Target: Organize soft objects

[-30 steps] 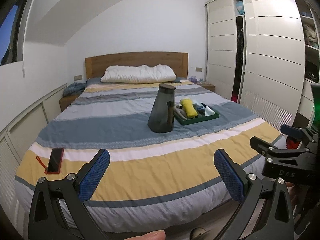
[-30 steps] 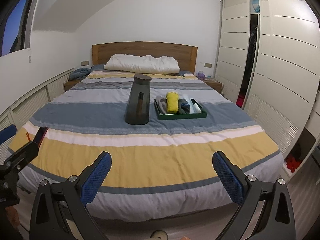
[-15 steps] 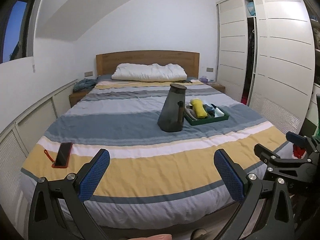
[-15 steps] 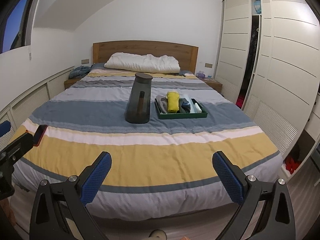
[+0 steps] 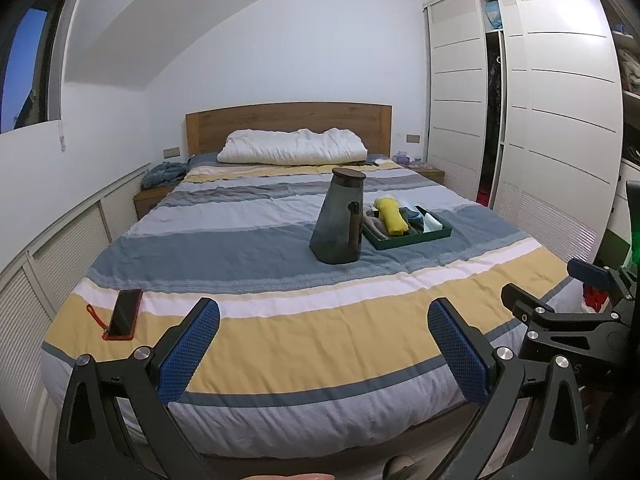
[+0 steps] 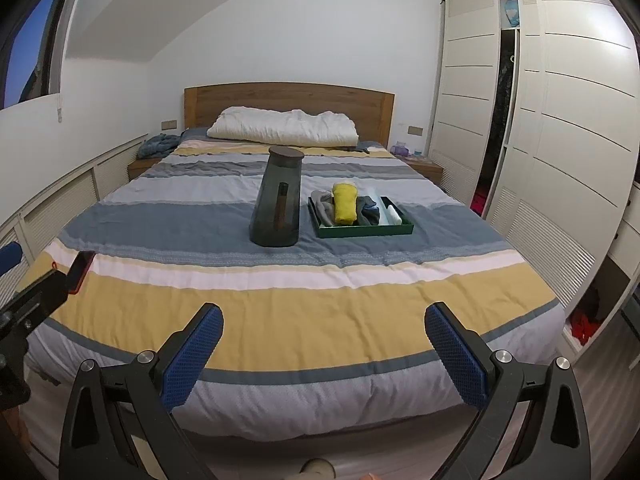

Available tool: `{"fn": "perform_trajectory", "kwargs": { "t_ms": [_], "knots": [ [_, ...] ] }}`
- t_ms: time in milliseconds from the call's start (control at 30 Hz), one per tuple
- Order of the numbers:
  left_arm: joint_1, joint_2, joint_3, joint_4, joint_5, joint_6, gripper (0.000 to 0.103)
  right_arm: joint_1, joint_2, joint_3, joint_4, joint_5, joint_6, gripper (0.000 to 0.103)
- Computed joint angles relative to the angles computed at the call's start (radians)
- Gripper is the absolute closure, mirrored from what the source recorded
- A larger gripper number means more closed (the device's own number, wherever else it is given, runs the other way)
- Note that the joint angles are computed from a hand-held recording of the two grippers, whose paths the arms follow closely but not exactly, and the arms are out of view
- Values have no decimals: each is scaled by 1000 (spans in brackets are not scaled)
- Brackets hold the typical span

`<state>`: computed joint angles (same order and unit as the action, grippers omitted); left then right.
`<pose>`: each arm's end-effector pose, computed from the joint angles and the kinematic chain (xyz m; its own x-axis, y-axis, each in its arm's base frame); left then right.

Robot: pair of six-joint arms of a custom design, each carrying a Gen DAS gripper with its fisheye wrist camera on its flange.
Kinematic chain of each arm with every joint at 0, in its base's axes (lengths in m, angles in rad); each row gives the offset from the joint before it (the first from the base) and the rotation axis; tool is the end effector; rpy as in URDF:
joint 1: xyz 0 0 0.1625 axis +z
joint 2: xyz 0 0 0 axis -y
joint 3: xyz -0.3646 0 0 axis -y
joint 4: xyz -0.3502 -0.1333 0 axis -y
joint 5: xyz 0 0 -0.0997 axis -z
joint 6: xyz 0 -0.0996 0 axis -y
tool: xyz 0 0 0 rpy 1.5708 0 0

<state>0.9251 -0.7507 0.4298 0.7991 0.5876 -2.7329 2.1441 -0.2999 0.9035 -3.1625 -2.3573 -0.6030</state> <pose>-0.1896 -0.6110 0.4077 -0.7043 -0.0894 -0.7043 0.6068 0.4392 -0.6625 0.4597 -0.5962 0.1160 -0.5835 -0.1687 0.7944 -0.7642 0.4451 -0.4668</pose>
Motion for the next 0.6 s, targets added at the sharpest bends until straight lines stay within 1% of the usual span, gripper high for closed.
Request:
{"fn": "perform_trajectory", "kwargs": {
  "t_ms": [167,300,367,467,533,600],
  "knots": [
    [5,16,-17,26,2,-17,1,3,12,-3,-25,-18,-9,0],
    [16,57,-77,89,7,-49,1,2,19,1,-47,-22,-4,0],
    [21,68,-82,105,2,-61,1,-1,17,11,-41,-19,11,0],
    [27,97,-120,161,3,-94,1,-6,19,23,-25,-25,26,0],
    [26,97,-114,168,-1,-99,1,-8,19,25,-15,-27,33,0],
    [25,113,-144,197,0,-113,1,-6,19,15,-3,-31,38,0]
  ]
}}
